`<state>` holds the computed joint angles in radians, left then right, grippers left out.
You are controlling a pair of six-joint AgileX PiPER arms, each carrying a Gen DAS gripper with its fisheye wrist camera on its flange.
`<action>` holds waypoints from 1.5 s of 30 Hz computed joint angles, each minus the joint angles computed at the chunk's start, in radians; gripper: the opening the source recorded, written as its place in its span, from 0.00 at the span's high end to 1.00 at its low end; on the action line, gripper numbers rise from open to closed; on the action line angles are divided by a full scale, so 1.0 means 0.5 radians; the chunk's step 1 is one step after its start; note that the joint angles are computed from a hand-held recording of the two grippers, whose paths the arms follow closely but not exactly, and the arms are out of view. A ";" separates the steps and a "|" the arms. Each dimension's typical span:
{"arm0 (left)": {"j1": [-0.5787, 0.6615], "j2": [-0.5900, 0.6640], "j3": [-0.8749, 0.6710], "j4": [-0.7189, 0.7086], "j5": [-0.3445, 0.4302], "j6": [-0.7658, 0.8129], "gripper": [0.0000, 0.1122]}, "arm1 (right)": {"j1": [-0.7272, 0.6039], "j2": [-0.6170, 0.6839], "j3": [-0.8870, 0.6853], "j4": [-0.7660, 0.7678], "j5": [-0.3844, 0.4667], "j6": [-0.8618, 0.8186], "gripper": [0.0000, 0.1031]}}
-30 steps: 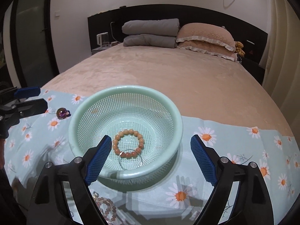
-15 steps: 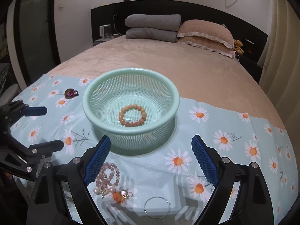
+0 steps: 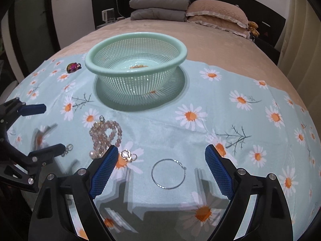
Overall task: Organize jewelry
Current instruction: 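Move both grippers back toward the remaining jewelry, then grasp the crystal drop earring with the left gripper while the right grasps the second silver hoop, then carry the crystal earring in the left gripper while the right carries the hoop over the basket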
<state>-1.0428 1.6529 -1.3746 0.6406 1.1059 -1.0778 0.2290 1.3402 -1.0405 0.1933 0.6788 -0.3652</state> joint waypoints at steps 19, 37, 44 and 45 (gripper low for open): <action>-0.071 -0.030 0.320 0.113 -0.289 -0.354 0.37 | -0.129 0.012 0.410 0.376 -0.405 -0.297 0.26; -0.035 -0.091 0.286 -0.122 -0.373 -0.119 0.91 | -0.151 -0.064 0.393 0.474 -0.277 -0.427 0.60; 0.017 -0.168 0.250 -0.174 -0.292 -0.010 0.91 | -0.083 -0.128 0.367 0.367 -0.231 -0.369 0.60; 0.021 -0.171 0.239 -0.175 -0.269 0.008 0.91 | -0.061 -0.155 0.364 0.317 -0.239 -0.307 0.60</action>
